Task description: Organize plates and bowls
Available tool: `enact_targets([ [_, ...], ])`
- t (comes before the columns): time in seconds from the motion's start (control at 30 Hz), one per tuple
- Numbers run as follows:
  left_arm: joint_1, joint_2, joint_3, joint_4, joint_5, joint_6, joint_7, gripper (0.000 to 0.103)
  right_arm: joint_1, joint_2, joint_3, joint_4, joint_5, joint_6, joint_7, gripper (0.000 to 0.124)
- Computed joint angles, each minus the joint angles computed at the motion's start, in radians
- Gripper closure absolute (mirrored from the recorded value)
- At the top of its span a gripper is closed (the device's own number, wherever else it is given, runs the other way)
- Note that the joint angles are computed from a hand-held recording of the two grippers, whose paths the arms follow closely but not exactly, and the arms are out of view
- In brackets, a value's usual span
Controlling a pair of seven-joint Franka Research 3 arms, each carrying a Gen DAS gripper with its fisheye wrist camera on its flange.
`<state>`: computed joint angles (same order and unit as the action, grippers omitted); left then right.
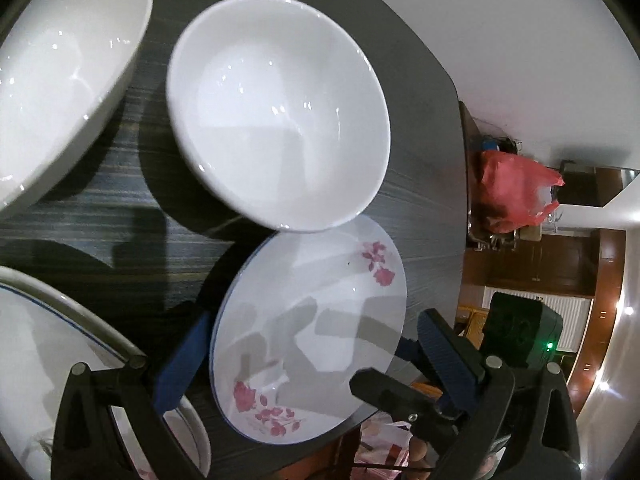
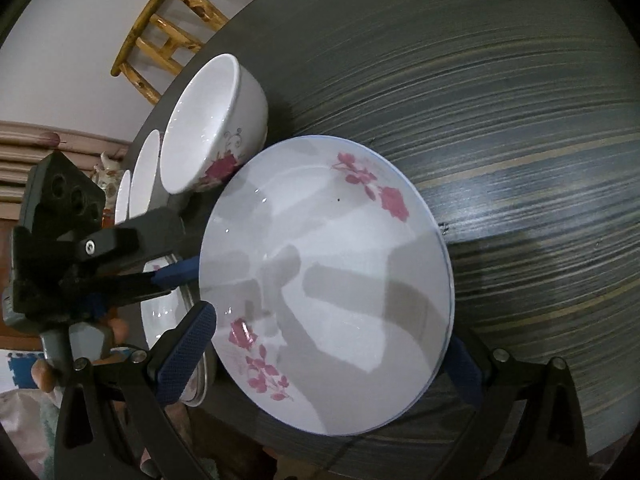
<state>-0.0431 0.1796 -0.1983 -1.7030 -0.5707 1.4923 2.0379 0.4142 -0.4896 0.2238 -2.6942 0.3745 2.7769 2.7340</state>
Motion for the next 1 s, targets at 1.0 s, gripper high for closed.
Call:
enact_targets([
  [1.0, -0.019, -0.038, 0.006, -0.024, 0.050, 0.010, 0.040, 0.000, -0.022, -0.015, -0.015, -0.002, 0.004, -0.020, 0.000, 0.021],
])
